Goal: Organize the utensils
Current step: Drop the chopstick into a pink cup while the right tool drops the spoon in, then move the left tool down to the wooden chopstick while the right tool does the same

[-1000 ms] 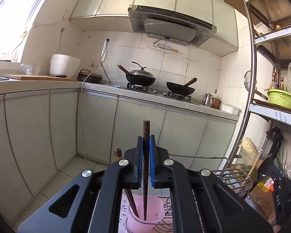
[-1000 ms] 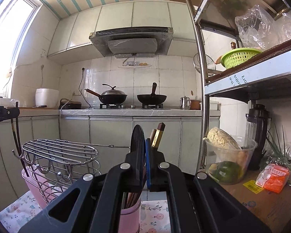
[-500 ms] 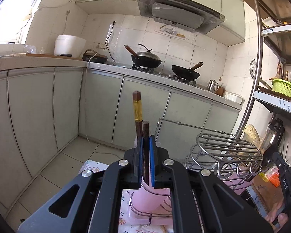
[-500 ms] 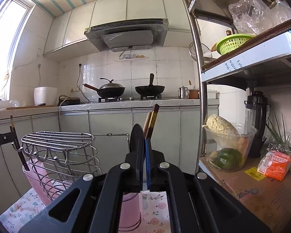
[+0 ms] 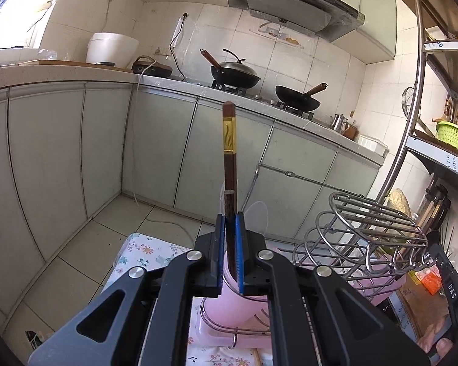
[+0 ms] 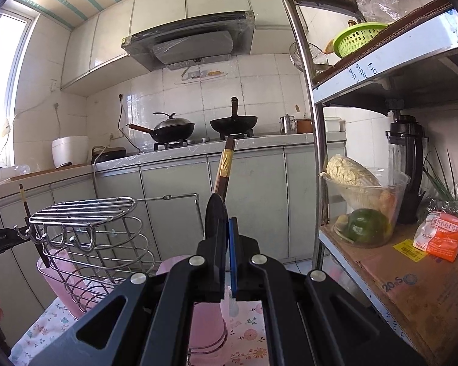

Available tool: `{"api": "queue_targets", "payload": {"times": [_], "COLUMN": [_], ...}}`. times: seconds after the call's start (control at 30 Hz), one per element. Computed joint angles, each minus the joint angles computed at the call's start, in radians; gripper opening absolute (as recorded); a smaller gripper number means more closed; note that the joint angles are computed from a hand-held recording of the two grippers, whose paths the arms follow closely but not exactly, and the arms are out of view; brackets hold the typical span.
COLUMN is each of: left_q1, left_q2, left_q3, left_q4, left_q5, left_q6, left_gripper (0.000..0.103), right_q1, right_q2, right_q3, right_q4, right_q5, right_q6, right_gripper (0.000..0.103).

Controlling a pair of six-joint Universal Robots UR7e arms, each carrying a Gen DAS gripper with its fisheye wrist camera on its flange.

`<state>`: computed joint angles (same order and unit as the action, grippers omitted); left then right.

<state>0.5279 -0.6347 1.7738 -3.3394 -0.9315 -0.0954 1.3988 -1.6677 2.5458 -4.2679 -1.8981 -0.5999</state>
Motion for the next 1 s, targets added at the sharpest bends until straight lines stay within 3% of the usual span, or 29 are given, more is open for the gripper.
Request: {"api": "queue_targets", "payload": {"times": [0.17, 0.27, 0.33, 0.77, 1.0], "left_q1": [0.0, 0.001, 0.004, 0.005, 0.007], "left_q2": [-0.009, -0.018, -0.022, -0.07, -0.098], "left_q3": [0.004, 0.012, 0.016, 0.084, 0.129], "left_q4": [0.025, 0.053, 0.067, 0.121, 0.214], "left_q5": [0.007, 0.003, -0.003, -0.014, -0.042], "left_q6": [-0.014, -0.032, -0.045, -0.096, -0.138], "left_gripper": [0.007, 0.018, 0.023, 0.024, 0.024], "right_q1": [0.0, 0.0, -0.003, -0.007, -0.044], "right_q2": [-0.016, -0.025, -0.036, -0.107, -0.191], "right_q3": [0.006, 0.01, 0.015, 0.086, 0.14], "right_q4": [0.039, 0.06, 0.077, 0.132, 0.302], "right_q5": [0.004, 0.008, 0.016, 0.01, 0.019], "right_q6": [0.016, 0.021, 0.027, 0.086, 0.165], "right_gripper": [0.003, 0.006, 0.016, 0.017, 0.017]}}
